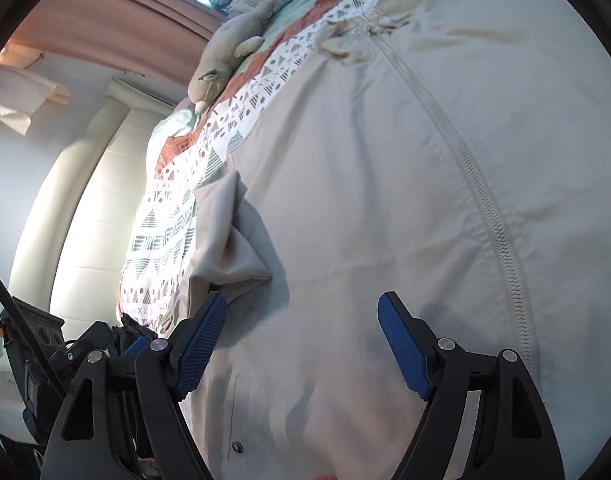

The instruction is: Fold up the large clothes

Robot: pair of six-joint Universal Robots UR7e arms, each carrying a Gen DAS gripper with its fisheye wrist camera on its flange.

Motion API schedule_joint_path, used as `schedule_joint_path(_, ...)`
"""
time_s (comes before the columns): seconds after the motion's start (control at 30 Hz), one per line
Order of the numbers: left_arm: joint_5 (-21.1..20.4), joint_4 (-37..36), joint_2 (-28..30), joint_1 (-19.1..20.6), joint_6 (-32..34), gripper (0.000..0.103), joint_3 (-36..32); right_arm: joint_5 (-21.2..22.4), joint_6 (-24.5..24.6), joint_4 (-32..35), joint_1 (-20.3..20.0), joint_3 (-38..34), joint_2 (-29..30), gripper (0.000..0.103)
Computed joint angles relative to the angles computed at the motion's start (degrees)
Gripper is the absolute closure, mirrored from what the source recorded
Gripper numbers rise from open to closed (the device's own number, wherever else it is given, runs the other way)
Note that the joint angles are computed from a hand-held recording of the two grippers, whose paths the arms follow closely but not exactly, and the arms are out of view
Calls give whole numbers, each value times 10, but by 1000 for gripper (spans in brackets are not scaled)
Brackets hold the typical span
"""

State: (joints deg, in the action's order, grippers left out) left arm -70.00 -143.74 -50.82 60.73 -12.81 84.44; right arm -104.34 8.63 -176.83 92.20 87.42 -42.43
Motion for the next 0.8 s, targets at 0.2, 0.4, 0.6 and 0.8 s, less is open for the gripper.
schedule_joint_path(0.2, 44, -30, -51, -4, -17, 0, 57, -59, -22, -1, 23, 29, -25, 26)
schedule_joint_path(0.4, 92, -46, -88, 5, -19, 0, 89, -32, -77, -73, 34, 50, -30, 26)
schedule_joint_path(0.6, 117, -43, -81, 32, -27, 0, 77, -40, -99, -36, 38, 25, -17, 26)
schedule_joint_path(0.8, 124, -27, -42, 68, -52, 19, 36, -53, -126, -21, 40, 13, -6, 26)
